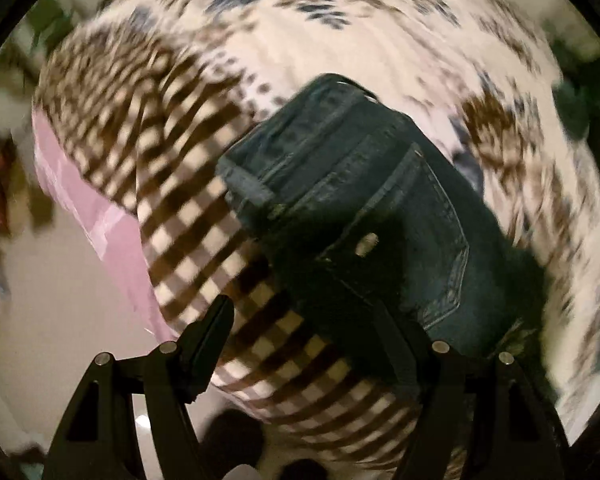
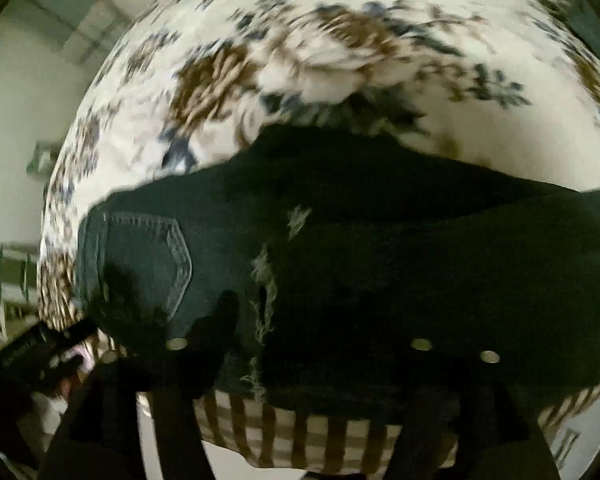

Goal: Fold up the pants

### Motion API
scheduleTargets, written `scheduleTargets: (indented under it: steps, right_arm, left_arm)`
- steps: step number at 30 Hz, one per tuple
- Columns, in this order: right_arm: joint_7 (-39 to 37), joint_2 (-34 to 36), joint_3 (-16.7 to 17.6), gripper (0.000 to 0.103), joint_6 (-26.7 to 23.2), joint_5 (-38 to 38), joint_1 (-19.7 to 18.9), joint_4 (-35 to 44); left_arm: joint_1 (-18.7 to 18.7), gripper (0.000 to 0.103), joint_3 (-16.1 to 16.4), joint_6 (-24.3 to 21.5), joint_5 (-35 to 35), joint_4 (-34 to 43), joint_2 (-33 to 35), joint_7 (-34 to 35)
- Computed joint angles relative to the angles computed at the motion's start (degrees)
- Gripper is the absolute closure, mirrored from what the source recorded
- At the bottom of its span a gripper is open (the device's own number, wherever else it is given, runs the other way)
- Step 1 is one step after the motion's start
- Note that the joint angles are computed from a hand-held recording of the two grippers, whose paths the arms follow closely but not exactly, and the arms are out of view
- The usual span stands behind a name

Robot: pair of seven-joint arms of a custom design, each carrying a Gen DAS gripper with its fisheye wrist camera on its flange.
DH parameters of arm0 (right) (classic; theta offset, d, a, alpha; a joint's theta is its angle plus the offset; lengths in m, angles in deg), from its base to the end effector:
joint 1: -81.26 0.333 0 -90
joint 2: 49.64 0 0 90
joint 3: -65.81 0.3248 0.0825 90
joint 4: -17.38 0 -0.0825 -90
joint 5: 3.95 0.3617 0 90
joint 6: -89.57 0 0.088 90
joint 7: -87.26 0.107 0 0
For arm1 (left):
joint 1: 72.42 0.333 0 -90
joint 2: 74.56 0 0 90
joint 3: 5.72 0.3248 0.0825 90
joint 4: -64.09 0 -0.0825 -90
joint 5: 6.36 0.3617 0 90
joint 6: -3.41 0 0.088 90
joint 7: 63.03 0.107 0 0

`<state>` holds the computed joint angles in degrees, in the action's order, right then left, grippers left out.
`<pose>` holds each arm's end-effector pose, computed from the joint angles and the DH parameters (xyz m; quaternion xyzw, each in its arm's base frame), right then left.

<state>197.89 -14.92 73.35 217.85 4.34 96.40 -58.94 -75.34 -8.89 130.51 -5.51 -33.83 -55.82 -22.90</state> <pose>0.6861 0.2651 0.4273 -0.6703 0.7199 0.0300 0.1776 0.6454 -0.0646 0.4365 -0.9153 0.3924 -0.0880 0.0244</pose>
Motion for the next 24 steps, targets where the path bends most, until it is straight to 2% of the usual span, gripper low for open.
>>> scheduleTargets:
  steps: [3, 4, 6, 7, 9, 11, 13, 14, 15, 17, 18, 19, 20, 21, 23, 24]
  right_arm:
    - [2.5, -1.4, -1.3, 0.029, 0.5, -1.3, 0.3, -1.1]
    - [3.1, -1.0, -1.8, 0.028, -0.5, -2.1, 0.2, 0.1]
    - [3.8, 0.0, -2.3, 0.028, -2.8, -3.2, 0.0, 2.8]
    - [3.8, 0.3, -2.3, 0.028, -3.4, -3.5, -0.1, 3.4]
    - [3.5, 0.8, -2.5, 0.028, -5.2, -4.4, -0.2, 4.6]
    - [2.9, 1.0, -2.3, 0.028, -5.5, -4.7, -0.2, 4.7]
    - [2.1, 0.8, -2.2, 0.028, -5.3, -5.3, 0.0, 4.2]
    - [1.6, 0.7, -2.2, 0.028, -5.1, -5.4, -0.1, 3.9]
    - [1.3, 0.3, -2.1, 0.028, -5.0, -5.4, -0.1, 3.2]
    - [1.4, -0.4, -2.3, 0.028, -3.9, -5.7, 0.0, 2.0]
    - [1.4, -0.7, -2.4, 0.028, -3.2, -5.9, 0.0, 1.4]
    - [1.5, -1.1, -2.6, 0.028, -2.3, -6.3, 0.1, 0.7]
    - [1.8, -1.5, -2.9, 0.028, -1.3, -6.7, 0.1, 0.0]
    - [2.1, -1.8, -3.0, 0.028, -0.7, -6.9, 0.1, -0.5]
    - [2.6, -2.1, -3.1, 0.028, 0.2, -7.1, -0.2, -1.0]
    - [2.9, -2.5, -3.3, 0.028, 0.8, -7.2, -0.4, -1.5]
  left_arm:
    - [2.1, 0.032, 0.1, 9.6, -5.7, -7.5, -2.5, -2.4]
    - [3.2, 0.032, -0.2, 15.6, -10.0, -11.2, -3.2, -3.0]
    - [4.3, 0.032, -0.7, 23.7, -15.0, -15.2, -3.4, -3.2]
    - [4.8, 0.032, -1.1, 28.9, -21.4, -16.8, -2.5, 0.0]
    - [8.8, 0.034, -5.3, 33.2, -29.2, -16.6, 0.1, 5.9]
    - [10.4, 0.034, -7.5, 37.8, -35.3, -15.9, 2.3, 11.0]
    - [9.6, 0.033, -7.0, 40.7, -36.4, -15.1, 3.7, 12.4]
    - [10.5, 0.035, -8.5, 44.5, -39.0, -15.3, 4.5, 14.7]
    - [11.4, 0.039, -9.7, 47.0, -40.9, -15.5, 4.9, 16.2]
    - [14.9, 0.068, -15.0, 51.7, -45.7, -15.5, 5.9, 21.4]
    - [16.2, 0.071, -17.0, 53.4, -46.3, -15.3, 6.0, 24.5]
    - [15.9, 0.075, -17.2, 54.5, -45.8, -15.5, 5.6, 26.2]
    - [15.2, 0.077, -17.1, 56.1, -44.4, -15.4, 4.8, 28.3]
    - [14.1, 0.077, -16.0, 56.3, -41.2, -15.0, 4.5, 27.6]
    - [14.3, 0.078, -17.4, 57.3, -40.9, -13.9, 3.4, 31.4]
    - [12.4, 0.078, -15.9, 56.9, -38.8, -13.3, 2.3, 32.1]
